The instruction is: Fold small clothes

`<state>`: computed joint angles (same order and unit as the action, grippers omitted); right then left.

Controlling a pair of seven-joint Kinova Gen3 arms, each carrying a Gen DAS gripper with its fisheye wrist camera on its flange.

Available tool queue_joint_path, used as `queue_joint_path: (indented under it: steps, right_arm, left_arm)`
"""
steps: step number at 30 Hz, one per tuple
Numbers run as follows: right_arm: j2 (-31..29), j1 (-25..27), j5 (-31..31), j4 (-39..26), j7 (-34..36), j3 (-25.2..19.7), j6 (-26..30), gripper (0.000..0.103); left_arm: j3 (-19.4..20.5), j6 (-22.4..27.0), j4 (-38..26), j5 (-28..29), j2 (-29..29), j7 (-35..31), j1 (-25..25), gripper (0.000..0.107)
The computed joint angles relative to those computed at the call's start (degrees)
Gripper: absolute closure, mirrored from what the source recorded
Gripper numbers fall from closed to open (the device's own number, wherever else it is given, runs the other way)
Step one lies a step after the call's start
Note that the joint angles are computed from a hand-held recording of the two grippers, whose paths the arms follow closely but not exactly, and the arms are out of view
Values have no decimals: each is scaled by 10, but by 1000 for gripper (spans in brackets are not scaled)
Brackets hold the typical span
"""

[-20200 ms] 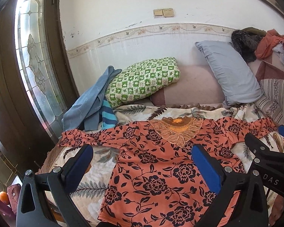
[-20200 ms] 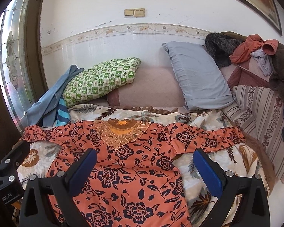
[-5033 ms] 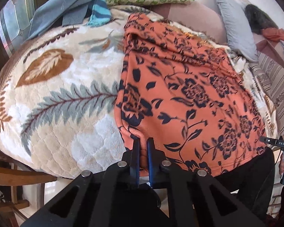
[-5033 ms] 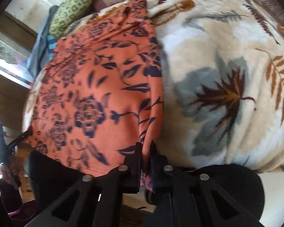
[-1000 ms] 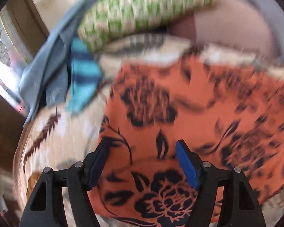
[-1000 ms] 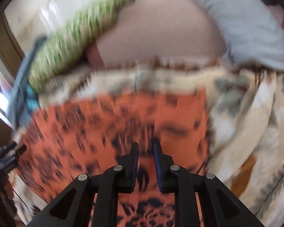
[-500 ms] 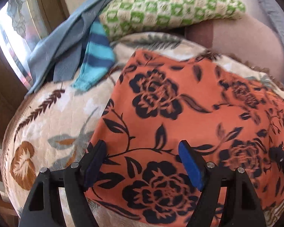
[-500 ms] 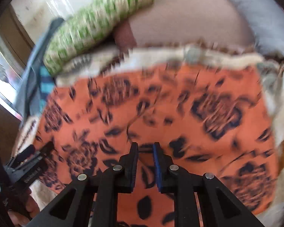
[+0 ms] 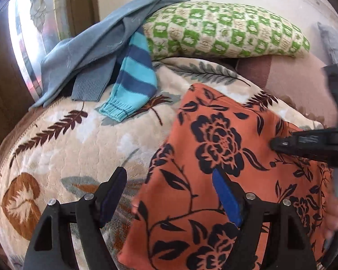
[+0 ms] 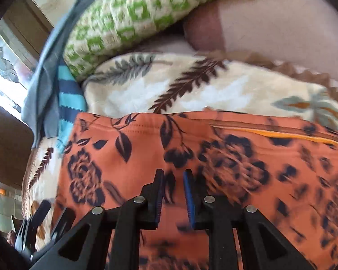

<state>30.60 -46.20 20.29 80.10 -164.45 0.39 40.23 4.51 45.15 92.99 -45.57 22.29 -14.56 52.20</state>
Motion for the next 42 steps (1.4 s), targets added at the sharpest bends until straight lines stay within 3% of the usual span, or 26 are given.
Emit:
queue_joint_path:
  steps: [2, 5, 8, 14, 17, 20, 22, 24, 27, 29, 31, 34, 36, 38, 41, 42]
  right_arm:
    - [39, 22, -19, -53, 26, -7, 31, 84]
    - [53, -4, 9, -86, -6, 25, 54, 84]
    - [27, -30, 72, -54, -61, 34, 33, 84]
    - [-45, -96, 176, 27, -177, 24, 48, 84]
    - [-75, -162, 184, 53, -214, 38, 103, 84]
    - [-89, -193, 205, 68, -265, 6, 163, 84]
    - [-85, -228, 201, 73, -283, 14, 205, 84]
    - [-83, -245, 197, 94, -319, 17, 214, 84]
    - [-91, -195, 193, 158, -389, -40, 163, 84]
    - [-117, -163, 222, 206, -436, -73, 116, 84]
    - [-148, -148, 252, 246, -482, -84, 79, 84]
    - [-191, -189, 295, 293, -552, -49, 93, 84]
    - [-215, -182, 304, 324, -599, -62, 117, 84]
    - [-229, -137, 303, 358, -637, -100, 115, 84]
    - [-241, -59, 300, 408, -676, -142, 54, 84]
    - [-253, -39, 317, 427, -696, -155, 31, 84]
  left_arm:
    - [-2, 0, 0, 3, 2, 1, -4, 29]
    - [-6, -20, 14, -5, -10, 15, -6, 29]
    - [-12, -31, 26, -31, -24, 46, 1, 29]
    - [5, -28, 34, -52, -38, 65, -3, 29]
    - [12, -17, 31, -55, -39, 67, -3, 29]
    - [18, -8, 28, -55, -39, 66, -3, 29]
    - [23, 0, 24, -59, -36, 62, 2, 29]
    - [24, 13, 16, -64, -29, 52, 12, 29]
    - [21, 25, -4, -39, -16, 8, 20, 29]
    - [59, 66, -36, -13, 10, -39, -6, 28]
    - [61, 108, -73, 26, 42, -83, -13, 28]
    - [23, 113, -86, 58, 47, -97, 4, 28]
    - [12, 100, -80, 61, 38, -88, 8, 28]
    - [5, 106, -82, 51, 38, -84, 17, 28]
    - [12, 127, -100, 76, 54, -118, 3, 27]
    - [12, 123, -99, 90, 58, -133, -6, 23]
